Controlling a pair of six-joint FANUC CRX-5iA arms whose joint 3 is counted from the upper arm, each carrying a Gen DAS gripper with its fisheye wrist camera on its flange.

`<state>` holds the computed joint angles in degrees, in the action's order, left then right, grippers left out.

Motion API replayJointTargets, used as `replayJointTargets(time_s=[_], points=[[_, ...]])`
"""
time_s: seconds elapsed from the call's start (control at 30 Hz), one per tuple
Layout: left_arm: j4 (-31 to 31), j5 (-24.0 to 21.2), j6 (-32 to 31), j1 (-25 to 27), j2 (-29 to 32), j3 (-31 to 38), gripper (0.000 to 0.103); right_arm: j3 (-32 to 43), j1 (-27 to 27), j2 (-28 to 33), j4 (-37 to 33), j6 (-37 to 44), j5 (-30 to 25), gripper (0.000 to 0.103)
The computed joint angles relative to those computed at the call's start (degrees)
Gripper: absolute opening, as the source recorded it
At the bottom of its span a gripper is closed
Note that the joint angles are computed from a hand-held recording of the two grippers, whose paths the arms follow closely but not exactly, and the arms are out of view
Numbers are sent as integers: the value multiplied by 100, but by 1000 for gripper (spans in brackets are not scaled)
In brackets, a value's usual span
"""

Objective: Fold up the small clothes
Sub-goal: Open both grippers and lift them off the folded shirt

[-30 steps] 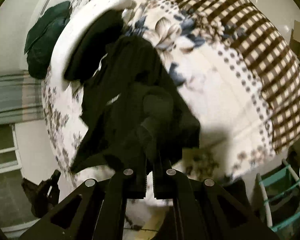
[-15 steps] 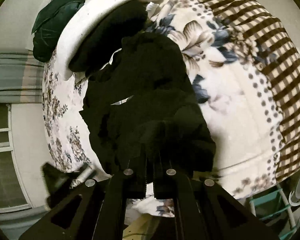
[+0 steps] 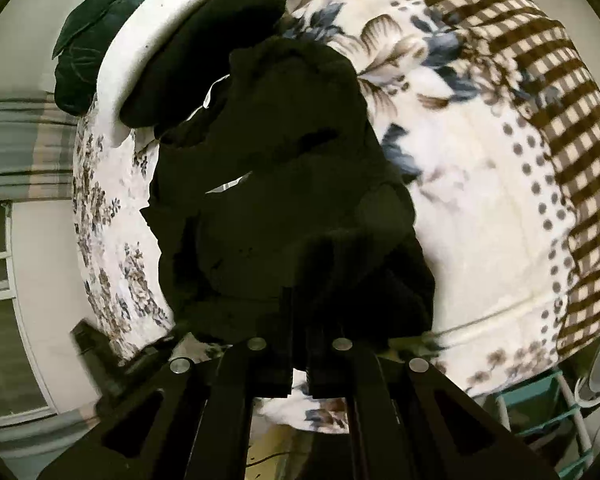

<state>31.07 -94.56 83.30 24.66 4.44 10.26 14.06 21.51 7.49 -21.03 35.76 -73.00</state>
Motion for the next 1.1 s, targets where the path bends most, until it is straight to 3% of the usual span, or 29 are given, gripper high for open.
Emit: replayJointTargets(time_s=[0.17,0.37,0.5,0.57,0.63,0.67,0.7,0.73,0.77,0.8,0.87,0.93,1.0,1.1], points=[[426,131,447,251,476,662,1,110,-183,-9,-33,-1,92,4],[539,791,739,-406,1630,1583,1,807,-357,803,509,47,361,4],[233,527,811,-801,2673,2591,2,1541,-503,1625,793,65,278,4],[52,141,887,-897,3119,3099,3,1969,-596,2094,799,130,75,4],[95,-52,883,-881,3255,3224,7,2254,-753,2409,484,310,-92,5],[96,-114,872,-862,3261,3265,21,2394,-826,2538,307,421,-254,8],[169,-113,750,-796,3183,3189,31,2402,-868,2565,213,465,-305,23],[164,-83,660,-740,3081,3120,55,2170,-920,2402,82,495,-121,35],[80,-123,592,-681,2980,3111,78,1892,-936,2207,26,506,118,62],[37,-128,526,-626,2874,3041,85,1622,-929,2006,17,493,300,82],[22,-59,407,-447,2523,2668,86,904,-818,1438,197,368,691,92],[-38,86,303,-225,1997,2068,86,98,-662,799,332,74,1089,93],[-246,179,274,-9,1374,1356,86,-609,-534,253,274,-239,1489,100],[-221,209,624,291,695,264,86,-1422,-445,-297,-414,-337,2073,101]])
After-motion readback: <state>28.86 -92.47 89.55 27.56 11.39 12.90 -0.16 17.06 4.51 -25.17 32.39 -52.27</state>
